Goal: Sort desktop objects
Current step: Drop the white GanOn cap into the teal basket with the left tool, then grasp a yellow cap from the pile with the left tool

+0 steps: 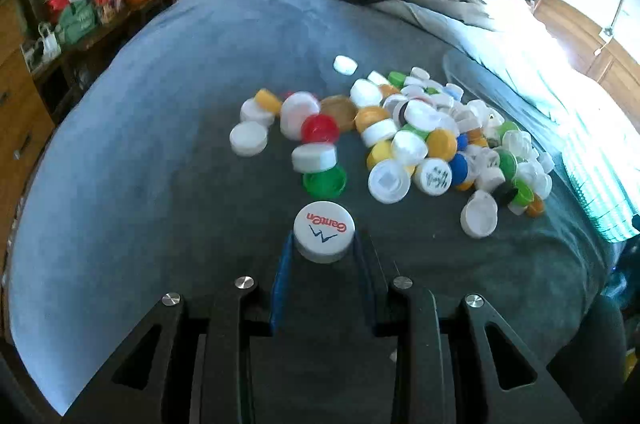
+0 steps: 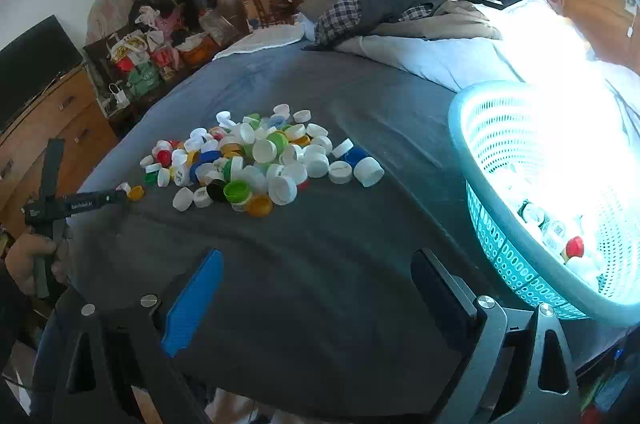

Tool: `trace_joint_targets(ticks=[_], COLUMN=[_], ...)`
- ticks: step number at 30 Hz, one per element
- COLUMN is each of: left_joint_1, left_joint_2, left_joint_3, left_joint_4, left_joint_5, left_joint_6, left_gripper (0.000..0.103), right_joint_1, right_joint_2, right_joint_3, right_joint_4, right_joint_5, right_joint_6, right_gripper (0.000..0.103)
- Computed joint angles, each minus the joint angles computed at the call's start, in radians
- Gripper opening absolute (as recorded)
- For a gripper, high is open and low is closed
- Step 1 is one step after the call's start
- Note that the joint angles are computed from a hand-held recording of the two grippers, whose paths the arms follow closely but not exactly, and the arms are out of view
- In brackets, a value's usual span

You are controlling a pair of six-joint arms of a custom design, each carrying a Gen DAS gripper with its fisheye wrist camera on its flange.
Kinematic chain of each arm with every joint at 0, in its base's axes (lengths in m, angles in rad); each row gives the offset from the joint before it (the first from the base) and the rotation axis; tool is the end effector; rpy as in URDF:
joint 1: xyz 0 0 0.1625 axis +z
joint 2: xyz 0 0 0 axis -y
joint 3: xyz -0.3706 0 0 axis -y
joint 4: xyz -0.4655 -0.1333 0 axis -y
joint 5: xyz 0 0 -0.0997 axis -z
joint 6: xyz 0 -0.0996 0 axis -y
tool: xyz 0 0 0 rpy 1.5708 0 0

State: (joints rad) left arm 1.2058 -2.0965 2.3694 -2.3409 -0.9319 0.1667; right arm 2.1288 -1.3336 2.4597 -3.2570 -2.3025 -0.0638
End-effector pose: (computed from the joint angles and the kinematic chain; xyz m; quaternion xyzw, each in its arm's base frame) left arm 0.0415 -0.4313 0.3349 0.1672 0.9082 -0.2626 0.2798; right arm 0.2743 -0.3135 0.0927 0.1804 -0.8847 0.3344 0.2702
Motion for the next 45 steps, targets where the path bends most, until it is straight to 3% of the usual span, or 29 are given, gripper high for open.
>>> trace_joint_targets(ticks=[3,5,9,15,17,18,19,23,27,31,35,40,45], left_joint_1=[-0.039,-0.089,-0.221,-0.425,-0.463,-0.484,-0.499,-0.518,-0.497,-0.432,-0.268,-0.103,-0.011], left_joint_2=[-0.034,-0.029,0.138,0.534,0.646,0.688,0.715,0.714,0.635,0.406,0.180,-0.011,-0.013], left_joint_3=[0.005,-0.007,-0.073,-0.245,-0.308,-0.326,-0.331,-0.319,-0.285,-0.145,-0.063,0.000,0.005], left_joint_4=[0.022,0.055,-0.006,-0.143,-0.123,-0.119,-0.134,-0.163,-0.157,-0.139,-0.014,0.048,0.040], left_joint_5=[-0.007,-0.035,-0.130,-0.334,-0.396,-0.382,-0.368,-0.383,-0.349,-0.244,-0.093,0.069,0.038], left_joint_6=[-0.016,-0.024,-0.002,0.021,0.034,0.032,0.032,0.010,-0.024,-0.023,-0.097,-0.063,-0.008], left_gripper=[0.026,0.026,0.026,0.026,0.035,0.054,0.064,0.064,0.064,0.070,0.070,0.069,0.069], right_joint_1=[0.000,0.009,0.010,0.025,0.029,0.033,0.036,0.055,0.051,0.056,0.033,0.003,-0.008], right_joint_2=[-0.007,-0.011,-0.073,-0.224,-0.286,-0.303,-0.321,-0.385,-0.420,-0.422,-0.425,-0.389,-0.298], right_joint_3=[-0.004,-0.009,-0.019,-0.007,0.010,0.015,0.023,0.059,0.086,0.118,0.175,0.215,0.193], right_joint_4=[0.000,-0.041,-0.104,-0.193,-0.199,-0.204,-0.212,-0.253,-0.233,-0.185,-0.045,0.027,0.040], right_joint_5=[0.009,0.000,-0.057,-0.200,-0.246,-0.276,-0.302,-0.348,-0.332,-0.278,-0.203,-0.114,-0.071], right_joint_6=[-0.003,-0.048,-0.119,-0.206,-0.215,-0.218,-0.221,-0.242,-0.205,-0.151,-0.040,0.049,0.071], right_gripper=[0.097,0.094,0.093,0.093,0.093,0.094,0.096,0.100,0.100,0.100,0.100,0.100,0.100])
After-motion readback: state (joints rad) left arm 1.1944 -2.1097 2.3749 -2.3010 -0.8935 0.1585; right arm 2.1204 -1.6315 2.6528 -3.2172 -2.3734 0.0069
